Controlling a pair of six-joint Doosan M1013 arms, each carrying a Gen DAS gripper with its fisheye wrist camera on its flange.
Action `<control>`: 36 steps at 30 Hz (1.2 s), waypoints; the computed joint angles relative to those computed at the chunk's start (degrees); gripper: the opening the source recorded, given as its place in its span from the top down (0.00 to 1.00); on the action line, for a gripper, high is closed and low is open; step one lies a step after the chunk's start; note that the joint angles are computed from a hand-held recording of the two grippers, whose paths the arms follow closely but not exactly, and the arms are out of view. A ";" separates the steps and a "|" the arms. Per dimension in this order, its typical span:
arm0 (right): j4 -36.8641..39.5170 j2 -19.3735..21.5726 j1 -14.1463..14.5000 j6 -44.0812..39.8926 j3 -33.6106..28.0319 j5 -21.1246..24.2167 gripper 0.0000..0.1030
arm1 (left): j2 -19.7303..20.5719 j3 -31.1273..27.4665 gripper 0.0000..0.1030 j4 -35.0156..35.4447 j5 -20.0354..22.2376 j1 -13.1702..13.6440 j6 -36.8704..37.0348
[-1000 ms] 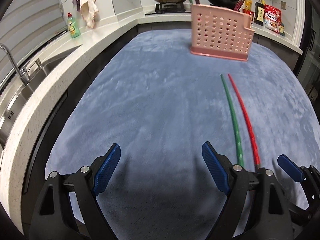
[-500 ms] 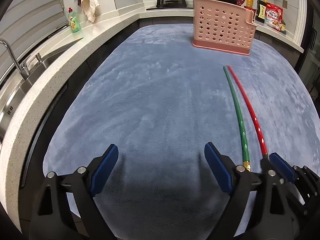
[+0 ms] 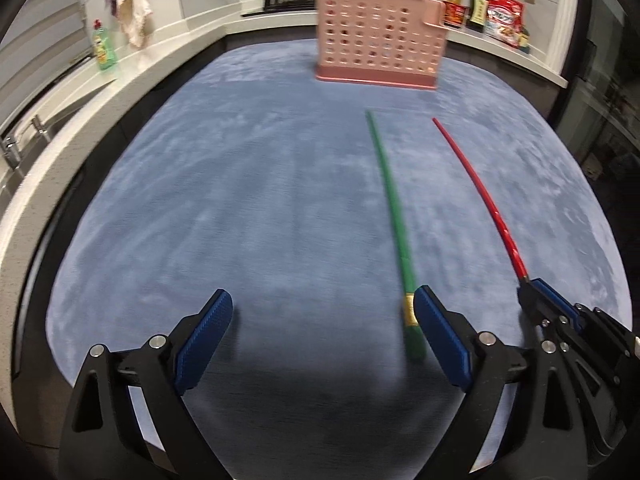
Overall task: Organize utensils
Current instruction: 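Grasp the red chopstick with the right tool while the left tool grasps the green chopstick, then carry both chopsticks up to the pink holder and lower them into it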
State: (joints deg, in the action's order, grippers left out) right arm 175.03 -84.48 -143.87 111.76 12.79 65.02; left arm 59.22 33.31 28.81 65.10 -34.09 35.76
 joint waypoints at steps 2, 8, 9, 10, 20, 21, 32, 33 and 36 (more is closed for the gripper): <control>0.18 -0.56 -0.08 0.02 1.14 0.52 0.93 | 0.49 -0.71 0.15 -0.71 -0.49 -0.12 0.88; 0.02 -0.63 -0.03 -0.08 1.28 0.53 0.93 | 2.30 -3.60 0.18 -1.95 1.31 -0.27 2.66; 0.03 -0.66 -0.02 -0.05 1.34 0.55 0.93 | 2.52 -3.94 0.24 -2.36 1.69 -0.20 2.81; 0.00 -0.66 0.00 -0.07 1.31 0.54 0.93 | 2.71 -4.21 0.31 -3.34 1.93 -0.04 3.13; -0.21 -0.77 0.03 -0.20 1.55 0.68 0.93 | 2.05 -3.07 0.78 -2.76 0.92 -0.09 3.10; -0.19 -0.69 0.03 -0.17 1.39 0.61 0.93 | 2.07 -3.16 0.84 -3.02 0.92 -0.06 3.51; 2.16 -1.58 -0.32 0.06 3.78 1.91 0.93 | 0.52 -1.27 0.93 -6.86 -0.76 0.54 3.98; 2.35 -1.95 -0.37 0.15 4.80 2.32 0.93 | 0.09 -0.70 0.93 -6.70 -1.23 0.53 3.59; 2.82 -2.76 -0.52 0.01 7.39 3.31 0.93 | -1.33 0.90 0.93 -5.79 -2.88 0.48 2.47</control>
